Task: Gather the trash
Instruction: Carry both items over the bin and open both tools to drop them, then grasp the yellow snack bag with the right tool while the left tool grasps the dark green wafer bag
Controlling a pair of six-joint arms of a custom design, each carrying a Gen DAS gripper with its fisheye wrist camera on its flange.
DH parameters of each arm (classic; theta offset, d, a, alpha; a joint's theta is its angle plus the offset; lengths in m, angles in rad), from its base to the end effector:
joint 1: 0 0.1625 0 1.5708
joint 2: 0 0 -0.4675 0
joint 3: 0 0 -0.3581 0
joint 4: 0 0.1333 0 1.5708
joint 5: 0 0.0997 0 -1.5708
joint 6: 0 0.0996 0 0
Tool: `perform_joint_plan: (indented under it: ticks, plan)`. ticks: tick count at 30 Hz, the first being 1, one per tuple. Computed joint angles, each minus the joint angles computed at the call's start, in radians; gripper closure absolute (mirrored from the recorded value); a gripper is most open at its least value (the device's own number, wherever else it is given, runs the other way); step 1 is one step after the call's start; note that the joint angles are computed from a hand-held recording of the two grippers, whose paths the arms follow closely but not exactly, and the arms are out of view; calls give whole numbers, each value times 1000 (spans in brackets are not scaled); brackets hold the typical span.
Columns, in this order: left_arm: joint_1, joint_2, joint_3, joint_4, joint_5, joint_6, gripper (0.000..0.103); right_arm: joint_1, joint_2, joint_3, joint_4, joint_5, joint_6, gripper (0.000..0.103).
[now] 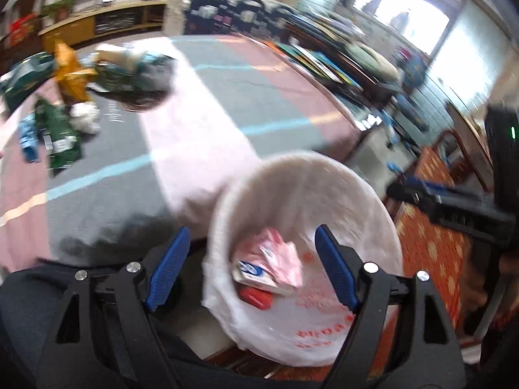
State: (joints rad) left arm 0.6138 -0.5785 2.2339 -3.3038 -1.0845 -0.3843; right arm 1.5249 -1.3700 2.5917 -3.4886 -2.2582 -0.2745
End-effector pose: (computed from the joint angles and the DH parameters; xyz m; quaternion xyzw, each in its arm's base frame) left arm -0.2785 -0.4162 -0.0188 0.2650 0.9330 -0.1790 0.1651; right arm 0.0544 -0.3445 0.2890 -0.0132 -0.8924 0.2665 0.3639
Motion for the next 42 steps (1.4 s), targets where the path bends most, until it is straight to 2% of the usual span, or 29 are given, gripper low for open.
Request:
perform_joint_plan:
  ticks: [4,9,11,14,19,21,23,25,27,28,29,30,33,38,40,42]
  plan:
    - [40,-54,32,-49,87,-60,24,25,74,-32,-21,0,-4,46]
    - [90,-139,56,-64,259,-91,23,89,209,-152,-7,10,-12,46]
    - [124,-173,47,-29,346,-99,22,117,279,-227,-8,28,-27,46]
    - [206,-243,17,74,438,-164,20,175,398,-357,-8,43,-68,46]
    - [329,-289,-3,21,526,-203,20,264,563,-574,115,103,-97,46]
    - [365,-269,-18,-82,515,-138,20,286,635,-669,154,113,-103,46]
    - [389,-251,-20,-181,464,-76,13,305,718,-771,173,92,-130,40]
    - [408,-245,-35,-173,433,-79,13,317,808,-873,150,28,-179,39]
    - [412,-239,-41,-156,457,-95,13,315,862,-950,191,-36,-190,39]
    - [417,-237,-47,-151,468,-97,13,308,881,-981,222,-66,-182,49]
    - [424,-239,-55,-133,475,-106,12,296,879,-983,250,-59,-164,61]
    - [430,-243,-60,-117,477,-119,12,285,865,-977,293,-42,-135,75]
    - [453,-256,-77,-69,464,-172,10,259,802,-898,299,47,-104,82]
    - [507,-299,-83,-44,304,-332,8,224,665,-727,388,212,-54,87]
    - [522,-300,-101,-31,265,-351,7,219,622,-654,334,246,-71,88]
    - [518,-292,-112,-8,276,-326,7,209,588,-592,232,261,-81,88]
